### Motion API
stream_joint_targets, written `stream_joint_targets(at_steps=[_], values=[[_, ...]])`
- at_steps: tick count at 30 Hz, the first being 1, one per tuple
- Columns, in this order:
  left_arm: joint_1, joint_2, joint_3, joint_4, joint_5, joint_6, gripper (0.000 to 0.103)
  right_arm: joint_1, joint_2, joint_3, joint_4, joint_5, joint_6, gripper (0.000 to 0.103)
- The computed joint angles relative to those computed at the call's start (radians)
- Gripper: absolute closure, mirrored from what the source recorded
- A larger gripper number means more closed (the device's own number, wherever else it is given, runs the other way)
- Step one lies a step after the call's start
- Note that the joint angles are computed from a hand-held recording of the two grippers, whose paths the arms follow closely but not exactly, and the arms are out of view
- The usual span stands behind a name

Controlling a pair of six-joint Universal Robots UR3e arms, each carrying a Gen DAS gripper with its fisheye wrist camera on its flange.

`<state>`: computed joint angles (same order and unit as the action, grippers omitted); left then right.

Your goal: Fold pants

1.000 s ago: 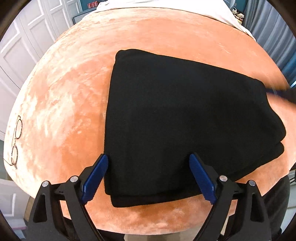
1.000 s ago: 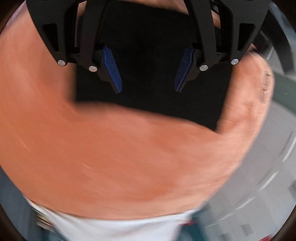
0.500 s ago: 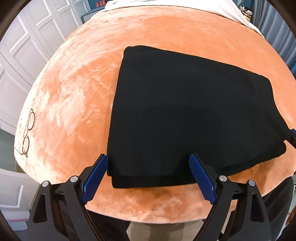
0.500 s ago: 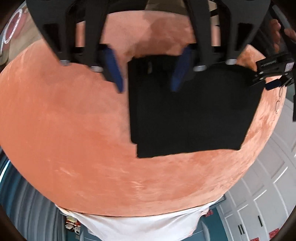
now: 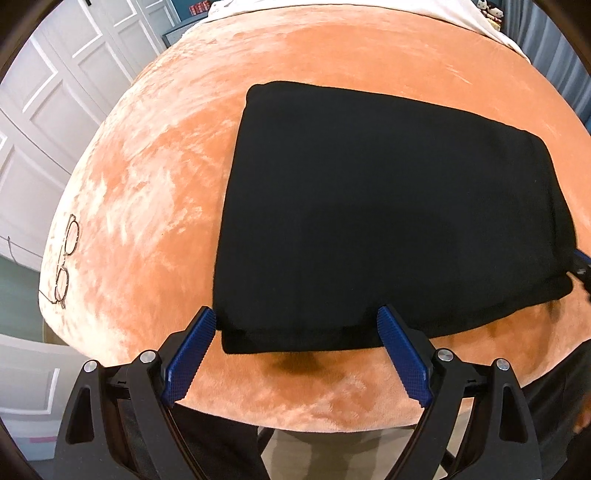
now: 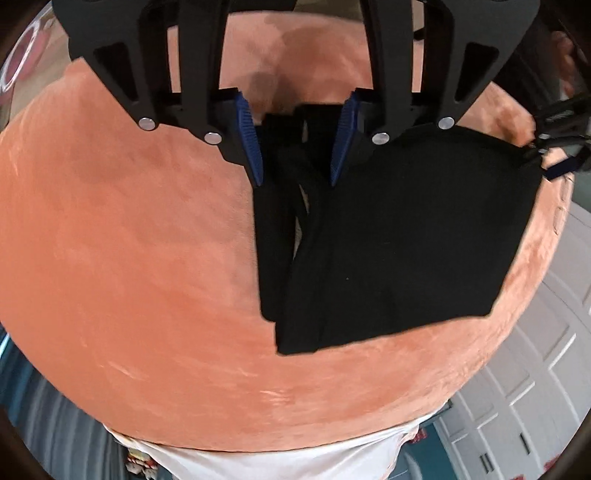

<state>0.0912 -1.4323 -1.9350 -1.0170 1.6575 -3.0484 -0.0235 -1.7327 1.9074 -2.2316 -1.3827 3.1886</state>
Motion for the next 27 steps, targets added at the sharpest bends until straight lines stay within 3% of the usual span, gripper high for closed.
stream_joint_targets(at_steps=[2,3,4,6,9,15,16,17,18,19,22,23,25,27], values=[[0.041,0.037,0.015,-0.044,-0.052,0.006,0.016,-0.058,-0.077,0.020,0.065,0.050,-0.005,0.045],[0.074,0.070,0.008,-0.065,-0.088,0.014,0.016,-0.090,-0.115,0.033,0.093,0.069,-0.009,0.013],[0.117,0.090,0.007,-0.087,-0.132,0.030,0.016,-0.125,-0.158,0.046,0.125,0.094,-0.014,0.005],[0.228,0.114,0.016,-0.165,-0.234,0.075,0.016,-0.216,-0.212,0.055,0.210,0.169,-0.041,0.005],[0.333,0.123,0.019,-0.241,-0.296,0.094,0.016,-0.233,-0.202,0.013,0.260,0.176,-0.019,0.005],[0.363,0.148,0.004,-0.251,-0.277,0.090,0.016,-0.053,-0.053,-0.113,0.042,0.207,0.015,0.005],[0.356,0.147,0.007,-0.249,-0.277,0.093,0.016,-0.008,-0.005,-0.140,-0.002,0.203,0.018,0.008],[0.346,0.150,0.008,-0.244,-0.273,0.093,0.016,0.036,0.044,-0.166,-0.034,0.189,0.018,0.017],[0.333,0.152,0.007,-0.235,-0.266,0.096,0.016,0.081,0.098,-0.199,-0.044,0.155,0.018,0.057],[0.323,0.163,0.005,-0.235,-0.263,0.099,0.016,0.107,0.146,-0.231,-0.023,0.138,0.020,0.088],[0.282,0.166,0.007,-0.228,-0.252,0.107,0.016,0.076,0.207,-0.145,-0.038,0.183,0.079,0.095],[0.274,0.169,0.006,-0.225,-0.248,0.112,0.016,0.024,0.189,-0.058,-0.074,0.228,0.085,0.101],[0.259,0.177,-0.004,-0.205,-0.233,0.122,0.016,-0.132,0.113,0.114,-0.123,0.422,0.098,0.103],[0.257,0.173,-0.008,-0.187,-0.226,0.134,0.016,-0.187,0.069,0.135,-0.065,0.473,0.089,0.103]])
